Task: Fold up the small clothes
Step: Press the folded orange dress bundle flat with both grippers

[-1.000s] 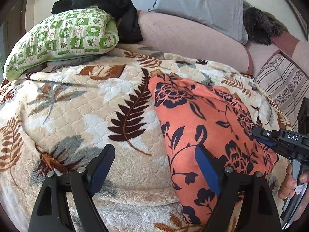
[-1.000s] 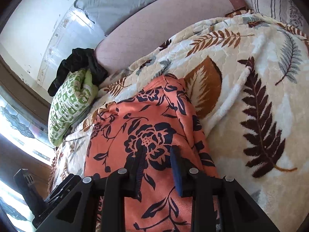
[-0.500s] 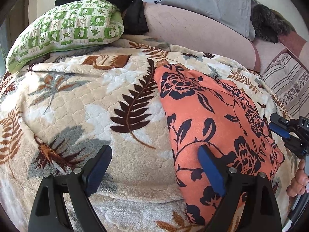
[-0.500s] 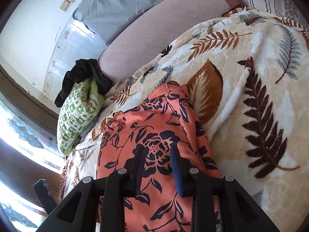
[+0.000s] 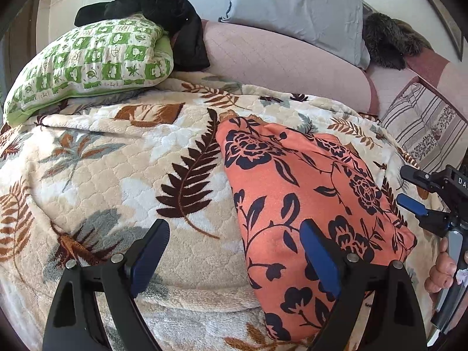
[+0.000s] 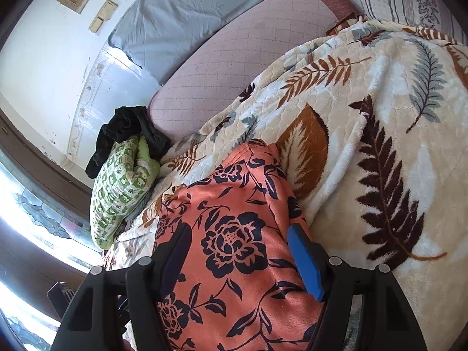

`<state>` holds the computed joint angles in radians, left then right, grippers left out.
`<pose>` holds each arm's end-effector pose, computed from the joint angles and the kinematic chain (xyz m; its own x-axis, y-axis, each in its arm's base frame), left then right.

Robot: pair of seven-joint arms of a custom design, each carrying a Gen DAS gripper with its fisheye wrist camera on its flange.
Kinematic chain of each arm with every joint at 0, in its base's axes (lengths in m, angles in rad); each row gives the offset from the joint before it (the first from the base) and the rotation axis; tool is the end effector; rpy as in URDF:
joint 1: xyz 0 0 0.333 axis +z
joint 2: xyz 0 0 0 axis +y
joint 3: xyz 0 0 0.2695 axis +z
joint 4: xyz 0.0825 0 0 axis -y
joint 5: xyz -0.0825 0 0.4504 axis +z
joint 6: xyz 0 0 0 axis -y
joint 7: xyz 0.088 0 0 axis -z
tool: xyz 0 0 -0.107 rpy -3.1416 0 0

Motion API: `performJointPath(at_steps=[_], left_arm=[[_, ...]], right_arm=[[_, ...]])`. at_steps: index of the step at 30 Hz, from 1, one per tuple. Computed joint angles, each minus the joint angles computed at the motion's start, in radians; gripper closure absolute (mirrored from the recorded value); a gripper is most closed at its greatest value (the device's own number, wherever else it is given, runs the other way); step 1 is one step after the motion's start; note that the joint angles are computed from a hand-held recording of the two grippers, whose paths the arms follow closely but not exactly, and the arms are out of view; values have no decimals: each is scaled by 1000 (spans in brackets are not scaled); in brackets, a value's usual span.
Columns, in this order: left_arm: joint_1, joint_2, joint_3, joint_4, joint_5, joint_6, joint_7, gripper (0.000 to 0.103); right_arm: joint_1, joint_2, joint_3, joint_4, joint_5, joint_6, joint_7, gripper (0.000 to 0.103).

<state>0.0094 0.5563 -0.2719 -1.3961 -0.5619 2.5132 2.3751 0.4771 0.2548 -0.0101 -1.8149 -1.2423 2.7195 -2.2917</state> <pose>0.7744 -0.1621 0.3941 -0.6242 -0.7642 0.1626 -0.6229 0.3611 -0.6940 0.6145 0.3488 0.3762 -0.4504 -0.5961 -0.6647 -0.3187 0.8028 -0.5039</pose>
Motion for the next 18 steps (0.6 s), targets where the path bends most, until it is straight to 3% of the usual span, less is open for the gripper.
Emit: performJointPath(at_steps=[7, 18], left_arm=[[10, -8, -14, -9, -32, 1, 50, 12], [-11, 42, 3, 64, 6, -32, -20, 12]], right_arm=[[2, -5, -1, -2, -20, 0, 16, 31], [-8, 1, 0, -6, -15, 28, 34, 31]])
